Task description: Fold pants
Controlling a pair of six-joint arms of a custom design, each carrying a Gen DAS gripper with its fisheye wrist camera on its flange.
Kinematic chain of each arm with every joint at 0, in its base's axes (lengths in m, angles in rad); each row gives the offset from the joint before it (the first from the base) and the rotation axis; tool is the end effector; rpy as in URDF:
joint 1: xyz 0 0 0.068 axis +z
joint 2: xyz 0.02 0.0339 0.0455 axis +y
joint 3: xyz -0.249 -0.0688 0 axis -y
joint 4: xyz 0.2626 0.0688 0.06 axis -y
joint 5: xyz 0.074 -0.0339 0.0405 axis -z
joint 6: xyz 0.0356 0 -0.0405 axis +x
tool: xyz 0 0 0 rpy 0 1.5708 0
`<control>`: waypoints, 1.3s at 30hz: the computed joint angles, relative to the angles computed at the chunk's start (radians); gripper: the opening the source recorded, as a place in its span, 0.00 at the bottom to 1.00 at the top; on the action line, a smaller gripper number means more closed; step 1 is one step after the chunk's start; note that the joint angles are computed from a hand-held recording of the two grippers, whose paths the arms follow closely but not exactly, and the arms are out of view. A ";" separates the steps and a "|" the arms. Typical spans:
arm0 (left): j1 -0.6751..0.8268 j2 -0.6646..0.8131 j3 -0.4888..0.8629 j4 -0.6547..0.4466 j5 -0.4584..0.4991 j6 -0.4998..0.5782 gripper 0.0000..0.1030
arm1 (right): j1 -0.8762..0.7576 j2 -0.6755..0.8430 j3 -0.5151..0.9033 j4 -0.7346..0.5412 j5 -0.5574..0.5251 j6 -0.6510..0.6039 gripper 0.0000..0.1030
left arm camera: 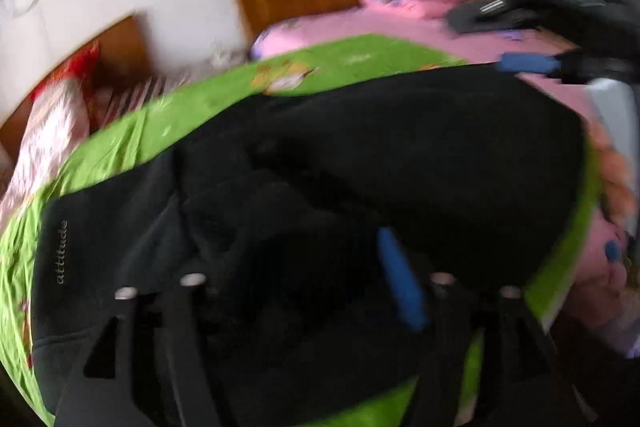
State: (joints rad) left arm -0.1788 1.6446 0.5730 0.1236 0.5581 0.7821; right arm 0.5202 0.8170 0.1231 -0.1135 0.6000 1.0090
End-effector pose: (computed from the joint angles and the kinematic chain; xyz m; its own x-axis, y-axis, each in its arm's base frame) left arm 0.2698 -0.0679 0.0754 -0.2465 0.6521 -0.7170 0.8860 0.4514 0.1059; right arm 0.1500 0.0627 0.0985 -0.3945 0.5790 -0.7135 0.4925 0.7888 0.3678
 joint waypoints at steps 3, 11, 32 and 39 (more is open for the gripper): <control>0.184 -0.093 0.006 -0.227 0.248 0.163 0.75 | 0.011 -0.090 -0.060 -0.028 -0.017 0.020 0.96; 0.609 0.160 0.364 -0.240 0.313 -0.090 0.80 | 0.121 0.485 0.027 0.535 -0.217 -0.039 0.96; 0.665 0.359 0.453 -0.220 0.222 0.014 0.85 | -0.031 0.971 0.390 0.659 -0.593 -0.092 0.55; 0.680 0.313 0.385 -0.230 0.170 0.212 0.87 | -0.008 0.917 0.273 0.838 -0.558 -0.058 0.19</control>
State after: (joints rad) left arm 0.5014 1.9574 0.9577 -0.1064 0.7280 0.9938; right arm 0.5120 1.7344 0.3963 0.7247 0.0422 0.9512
